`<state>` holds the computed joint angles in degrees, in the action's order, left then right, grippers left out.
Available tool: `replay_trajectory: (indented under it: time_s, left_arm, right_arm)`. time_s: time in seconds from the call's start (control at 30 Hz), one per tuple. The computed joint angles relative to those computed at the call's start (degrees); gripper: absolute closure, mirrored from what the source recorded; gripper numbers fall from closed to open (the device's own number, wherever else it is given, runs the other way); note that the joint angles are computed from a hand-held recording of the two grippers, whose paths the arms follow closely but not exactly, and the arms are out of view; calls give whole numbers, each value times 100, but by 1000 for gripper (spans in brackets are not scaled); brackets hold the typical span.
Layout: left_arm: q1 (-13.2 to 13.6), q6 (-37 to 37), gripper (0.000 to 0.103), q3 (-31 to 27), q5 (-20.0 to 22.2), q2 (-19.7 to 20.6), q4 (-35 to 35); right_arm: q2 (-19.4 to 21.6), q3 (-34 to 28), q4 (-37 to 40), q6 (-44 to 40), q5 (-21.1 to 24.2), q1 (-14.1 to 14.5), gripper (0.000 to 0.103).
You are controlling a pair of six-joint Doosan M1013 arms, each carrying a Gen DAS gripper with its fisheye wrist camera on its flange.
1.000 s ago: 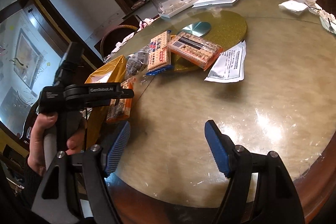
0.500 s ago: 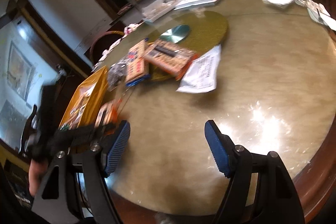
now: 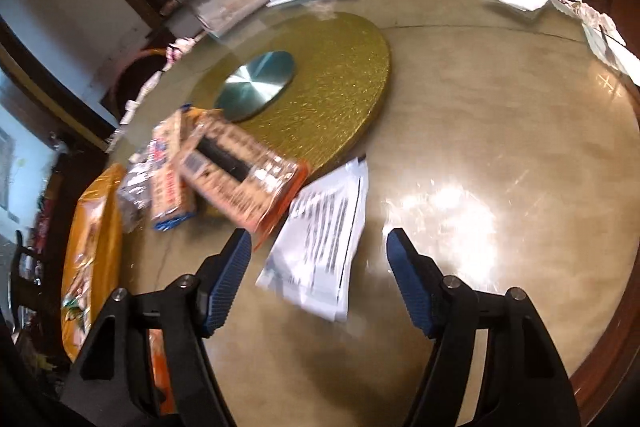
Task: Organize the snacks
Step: 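Grasp the orange-wrapped cracker pack with the left gripper while the right grasps the white sachet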
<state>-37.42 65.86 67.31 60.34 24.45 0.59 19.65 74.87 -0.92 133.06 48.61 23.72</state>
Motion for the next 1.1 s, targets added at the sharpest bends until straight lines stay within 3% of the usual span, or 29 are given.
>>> replay_trajectory:
  time_s: [0.13, 0.23, 0.33, 0.67, 0.7, 0.73, 0.9, 1.1]
  left_arm:
    - [7, -150, 36, 69, -140, -48, 96]
    - [-7, -122, 36, 49, -107, -27, 101]
    - [-45, -61, 36, -5, -51, 18, 219]
    - [-190, -230, 34, -72, -64, 135, 912]
    - [-195, -255, 37, -52, -65, 120, 936]
    - [-198, -258, 47, -21, -96, 98, 943]
    - [-224, -423, 48, 250, -321, -75, 1010]
    - [-170, -654, 48, 503, -550, -285, 768]
  right_arm:
    - [178, -256, -422, 210, 329, 75, 42]
    - [154, -216, -756, 371, 370, 180, 55]
    - [38, -42, -851, 427, 278, 255, 59]
    - [-516, 769, -986, 499, -248, 638, 60]
    - [-534, 795, -1005, 444, -263, 686, 60]
    - [-551, 814, -1033, 362, -254, 753, 60]
    - [-546, 816, -1208, 316, -211, 909, 58]
    - [-553, 832, -963, 221, -315, 913, 64]
